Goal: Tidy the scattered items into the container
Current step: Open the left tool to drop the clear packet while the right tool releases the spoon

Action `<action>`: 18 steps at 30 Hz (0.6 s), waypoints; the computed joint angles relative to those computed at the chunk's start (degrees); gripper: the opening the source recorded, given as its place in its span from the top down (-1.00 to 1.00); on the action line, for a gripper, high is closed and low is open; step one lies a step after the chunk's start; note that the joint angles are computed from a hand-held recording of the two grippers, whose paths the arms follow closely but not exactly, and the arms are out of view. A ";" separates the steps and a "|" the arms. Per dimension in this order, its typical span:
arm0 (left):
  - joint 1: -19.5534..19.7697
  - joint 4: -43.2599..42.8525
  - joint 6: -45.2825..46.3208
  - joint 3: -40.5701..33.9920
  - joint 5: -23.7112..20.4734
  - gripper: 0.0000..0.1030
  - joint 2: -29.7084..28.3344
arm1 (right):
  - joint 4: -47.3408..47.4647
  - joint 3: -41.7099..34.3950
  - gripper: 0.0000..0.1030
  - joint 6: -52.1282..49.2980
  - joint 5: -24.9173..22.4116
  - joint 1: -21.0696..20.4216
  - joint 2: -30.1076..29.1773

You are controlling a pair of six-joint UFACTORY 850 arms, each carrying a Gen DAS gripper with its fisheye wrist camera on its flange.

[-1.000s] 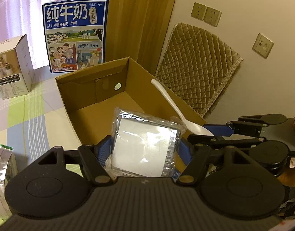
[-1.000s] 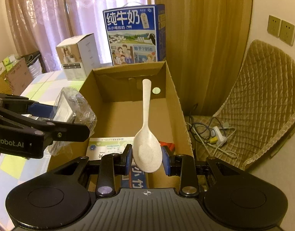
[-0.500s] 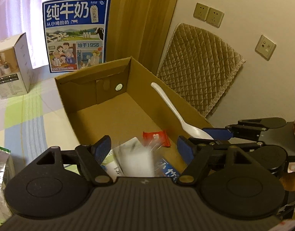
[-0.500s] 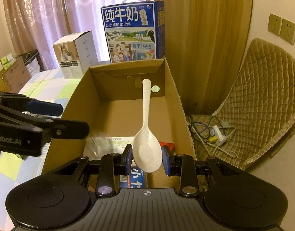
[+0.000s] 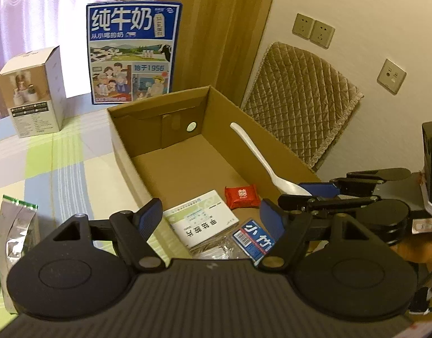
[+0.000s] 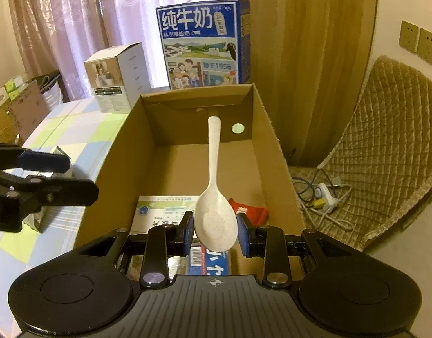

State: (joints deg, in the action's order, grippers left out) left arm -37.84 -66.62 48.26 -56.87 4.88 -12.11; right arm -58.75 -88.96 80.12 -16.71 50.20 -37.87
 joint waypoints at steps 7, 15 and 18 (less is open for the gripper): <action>0.41 1.76 -2.74 3.17 0.78 -0.45 2.37 | -3.26 1.90 0.01 4.84 0.42 0.31 1.05; 0.57 -0.02 -2.93 9.53 2.53 -0.52 7.79 | -10.96 8.32 -0.08 17.04 -0.56 1.56 5.61; 0.35 -4.05 -0.04 12.09 3.36 -0.56 10.32 | -12.88 10.16 -0.23 20.33 -0.69 2.62 7.33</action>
State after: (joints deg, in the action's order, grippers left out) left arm -37.50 -70.67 48.22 -44.78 8.25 -1.79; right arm -71.63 -78.80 100.45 -17.39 52.82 -30.55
